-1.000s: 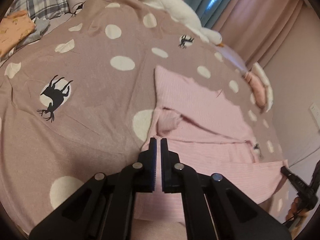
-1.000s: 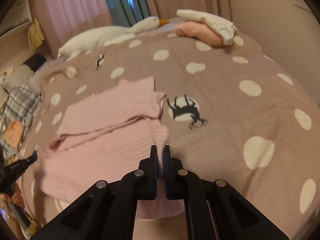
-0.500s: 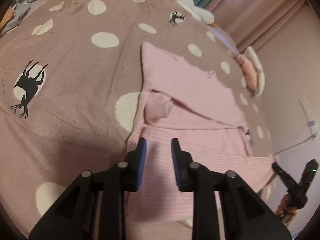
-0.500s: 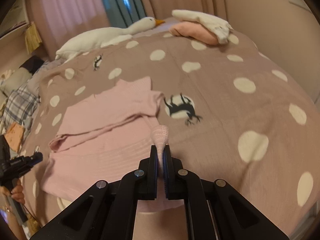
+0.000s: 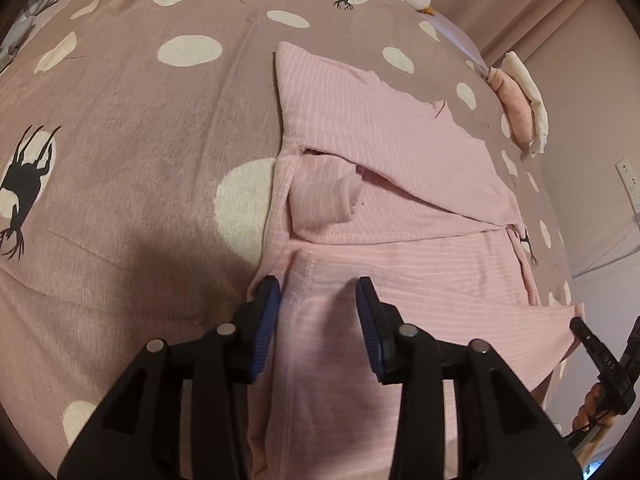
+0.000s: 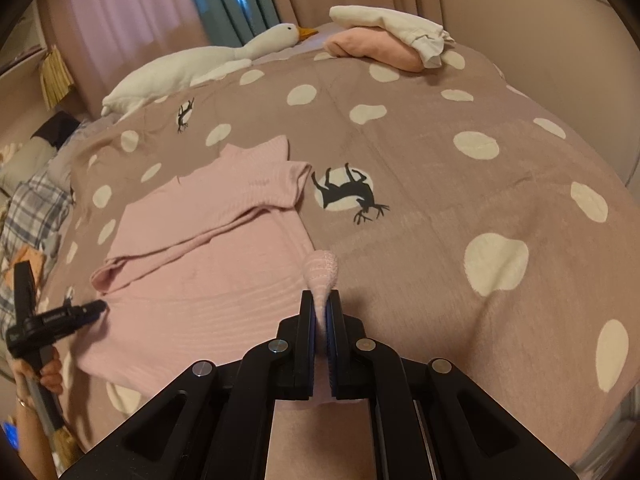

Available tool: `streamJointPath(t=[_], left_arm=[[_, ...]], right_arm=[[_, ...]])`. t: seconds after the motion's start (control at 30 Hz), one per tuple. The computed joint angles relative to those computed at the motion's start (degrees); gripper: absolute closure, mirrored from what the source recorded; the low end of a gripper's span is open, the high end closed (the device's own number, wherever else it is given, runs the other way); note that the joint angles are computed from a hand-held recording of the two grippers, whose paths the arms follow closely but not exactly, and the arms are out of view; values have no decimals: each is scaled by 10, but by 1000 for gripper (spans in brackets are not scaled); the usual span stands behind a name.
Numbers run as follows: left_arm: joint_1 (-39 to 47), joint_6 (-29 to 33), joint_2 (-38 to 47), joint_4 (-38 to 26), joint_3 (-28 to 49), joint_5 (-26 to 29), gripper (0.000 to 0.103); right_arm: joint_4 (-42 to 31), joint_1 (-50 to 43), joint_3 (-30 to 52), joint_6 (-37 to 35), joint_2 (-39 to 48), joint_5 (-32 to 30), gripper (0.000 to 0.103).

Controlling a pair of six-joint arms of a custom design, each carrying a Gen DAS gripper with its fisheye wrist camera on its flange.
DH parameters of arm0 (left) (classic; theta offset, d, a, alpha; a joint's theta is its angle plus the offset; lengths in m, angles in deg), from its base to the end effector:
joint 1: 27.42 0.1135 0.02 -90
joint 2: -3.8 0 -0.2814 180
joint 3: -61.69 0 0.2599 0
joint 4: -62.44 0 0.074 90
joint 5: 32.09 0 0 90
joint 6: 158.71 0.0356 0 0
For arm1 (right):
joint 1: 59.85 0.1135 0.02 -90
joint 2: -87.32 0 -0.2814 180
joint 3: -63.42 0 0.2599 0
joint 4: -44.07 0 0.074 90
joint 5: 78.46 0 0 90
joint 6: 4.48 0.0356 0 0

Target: Fold small clothes

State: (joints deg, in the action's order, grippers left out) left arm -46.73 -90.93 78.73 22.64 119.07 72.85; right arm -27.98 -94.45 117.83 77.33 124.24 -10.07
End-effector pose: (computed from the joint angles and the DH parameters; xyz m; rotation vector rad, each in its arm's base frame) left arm 0.2358 -0.0924 0.2156 0.0343 2.6385 -0.5971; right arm 0.0939 -0.0488 0.2734 0.4110 2.4008 0.1486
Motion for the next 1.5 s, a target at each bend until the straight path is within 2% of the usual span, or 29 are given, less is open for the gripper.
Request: streamJointPath(t=[0.1,0.2,0.23,0.3,0.43,0.53,0.67,0.8,0.9,1.0,1.17,1.27,1.5], left_arm=[[-12,24,15,7,6,-15,60],[-18,35,30,22,10,-21,63],[-19,32,32,25,10,-20,75],[-17,29,31,30,6,-10,93],[-28,-25,-22,25,-11,-32,96],[-23,-60,-97,5,-12,-28,96],[-12,-61,-158,-27,35,-36,96],[3,-56,-167,-13,82,-42,96],[7,-45,-135,7,123,-67,96],[21,-39,-86,37,160,-63,96],[35,-29,37,45,244,-86,96],[52,-39,98,55,275,-61,96],[68,-49,236,30,349,-68,96]], right_arm=[[-3,-5,-1,-6,-1,-2,97],[-4,-9,-2,-9,0,-6,97],[-3,-9,-3,-9,0,-6,97],[-2,-7,-4,-6,1,-4,97],[0,-4,-2,0,1,-10,97],[1,9,19,6,14,-20,97],[41,88,54,48,31,31,97],[105,148,97,82,73,65,97],[155,174,126,94,117,80,97],[203,198,157,106,174,97,97],[261,216,211,123,286,93,97],[282,231,236,128,347,105,97],[299,259,300,142,505,127,97]])
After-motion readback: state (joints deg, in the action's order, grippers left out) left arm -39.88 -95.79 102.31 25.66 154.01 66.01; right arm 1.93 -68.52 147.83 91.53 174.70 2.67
